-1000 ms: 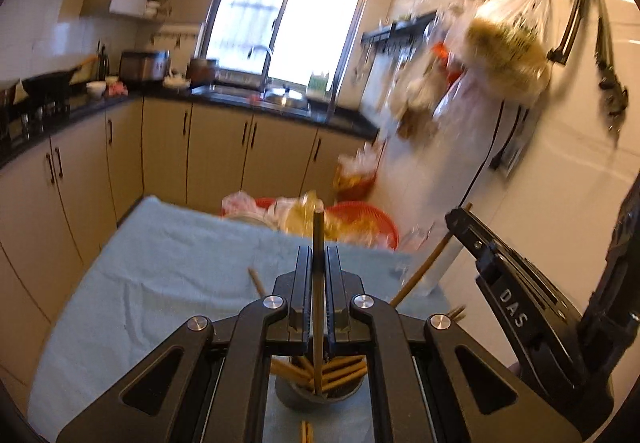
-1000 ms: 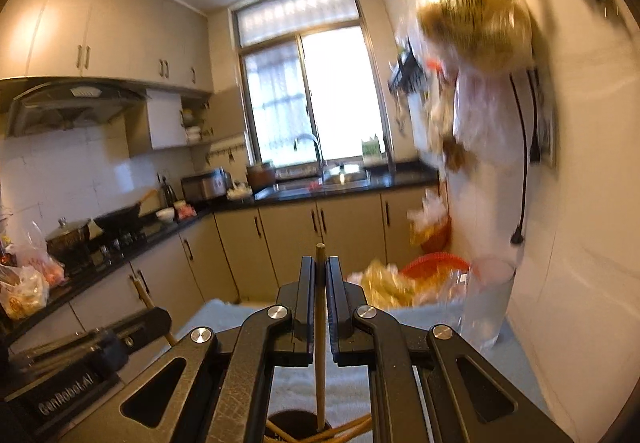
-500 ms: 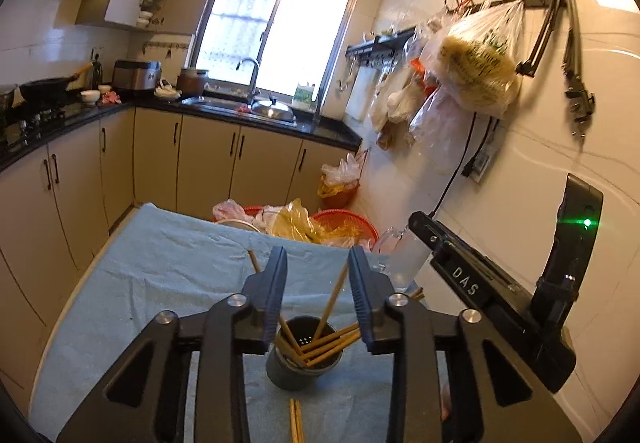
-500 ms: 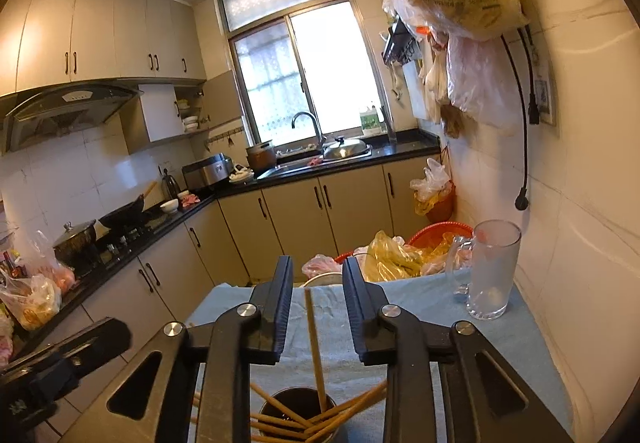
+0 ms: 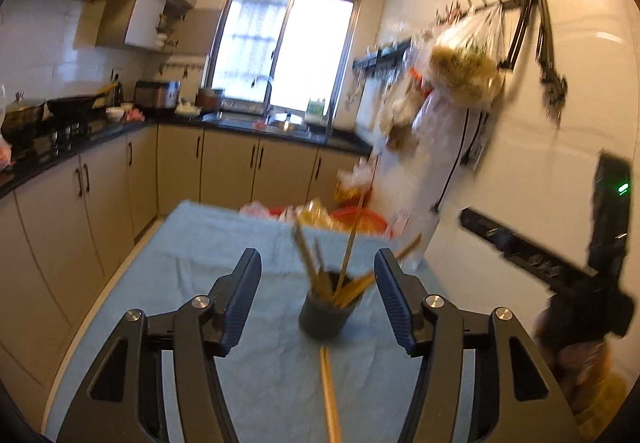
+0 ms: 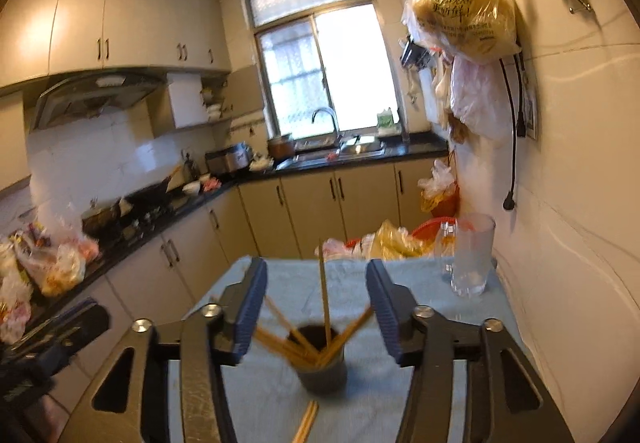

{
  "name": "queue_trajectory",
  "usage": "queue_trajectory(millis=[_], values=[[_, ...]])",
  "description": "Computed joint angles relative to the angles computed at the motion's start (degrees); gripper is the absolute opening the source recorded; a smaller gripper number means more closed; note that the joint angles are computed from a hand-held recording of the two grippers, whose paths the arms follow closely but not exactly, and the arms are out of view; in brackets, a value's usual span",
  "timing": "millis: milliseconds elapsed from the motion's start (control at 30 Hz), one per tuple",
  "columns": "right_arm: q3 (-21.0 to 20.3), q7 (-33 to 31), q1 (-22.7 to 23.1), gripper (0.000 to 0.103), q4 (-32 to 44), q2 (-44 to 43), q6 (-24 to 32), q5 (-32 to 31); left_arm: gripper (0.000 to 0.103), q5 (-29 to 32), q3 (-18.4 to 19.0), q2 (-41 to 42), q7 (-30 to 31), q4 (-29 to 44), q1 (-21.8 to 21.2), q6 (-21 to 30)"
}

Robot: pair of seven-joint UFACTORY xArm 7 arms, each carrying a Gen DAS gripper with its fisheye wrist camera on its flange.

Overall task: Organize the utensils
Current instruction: 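Move both open tools back to the last chopsticks on the towel, then close the left tool on a chopstick while the right tool grasps another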

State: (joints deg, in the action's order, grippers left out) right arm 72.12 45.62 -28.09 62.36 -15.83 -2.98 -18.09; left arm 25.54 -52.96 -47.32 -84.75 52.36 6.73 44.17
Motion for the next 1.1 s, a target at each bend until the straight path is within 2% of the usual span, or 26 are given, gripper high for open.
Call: queue_trajectory(millis=[100, 167, 300, 400, 467, 567, 700, 733, 800, 867, 967, 1033, 1067, 1100], values=[[-13.0, -3.3, 15.7, 0.062, -5.3, 0.6, 3.3, 0.3, 0.058, -2.2, -0.2, 1.9, -0.5, -2.5, -2.9, 0.9], [-19.8, -6.0, 24.4, 0.063, -8.8, 1.3, 5.5, 1.2, 0.058, -2.9, -0.1, 4.2, -1.3, -4.2, -4.8, 0.3], [-30.0, -10.3, 37.2, 0.063, -14.8, 4.3, 7.3, 5.4, 0.058, -2.8, 0.2, 11.1, -3.2, -7.2, -8.1, -2.1], [-36.5, -11.5, 43.9, 0.063, -18.6, 6.7, 5.5, 9.4, 0.055, -2.0, 1.3, 18.5, -3.2, -8.6, -9.9, -6.5], [-38.8, -10.4, 46.0, 0.063, -20.0, 7.9, 4.1, 9.8, 0.047, -0.3, 1.6, 23.7, -3.3, -8.2, -10.1, -8.6], [-41.5, -8.5, 48.3, 0.063, -21.2, 9.8, 1.8, 9.2, 0.035, 3.7, 1.6, 31.0, -3.8, -6.8, -9.9, -9.3], [-44.7, -6.8, 50.8, 0.063, -20.9, 11.7, 0.4, 7.1, 0.025, 9.3, 2.3, 38.9, -5.8, -4.7, -10.0, -10.5], [-45.1, -5.9, 50.9, 0.063, -20.9, 12.0, 0.0, 6.0, 0.023, 12.1, 2.2, 39.3, -8.0, -4.7, -10.0, -10.4], [-45.6, -3.6, 50.9, 0.063, -20.9, 12.5, -0.6, 3.4, 0.018, 14.0, 2.8, 41.3, -8.0, -2.8, -10.9, -7.0], [-47.4, -3.6, 52.7, 0.063, -20.5, 13.7, -1.1, 3.3, 0.013, 14.2, 4.1, 42.8, -7.4, -1.9, -12.2, -5.7], [-50.2, -4.8, 55.7, 0.063, -20.4, 14.7, -1.7, 5.0, 0.012, 16.6, 5.0, 45.9, -6.9, 1.2, -14.5, -0.5], [-52.0, -7.5, 58.2, 0.063, -20.5, 15.2, -2.1, 8.4, 0.012, 17.1, 6.3, 47.5, -6.2, 2.7, -15.9, 1.5], [-52.5, -9.5, 59.3, 0.063, -20.4, 15.4, -2.0, 10.7, 0.008, 16.9, 7.1, 47.8, -6.1, 3.2, -16.5, 2.0], [-52.8, -13.2, 60.4, 0.063, -20.4, 15.6, -1.9, 14.9, 0.007, 16.4, 8.0, 47.8, -6.6, 3.2, -17.0, 1.9]])
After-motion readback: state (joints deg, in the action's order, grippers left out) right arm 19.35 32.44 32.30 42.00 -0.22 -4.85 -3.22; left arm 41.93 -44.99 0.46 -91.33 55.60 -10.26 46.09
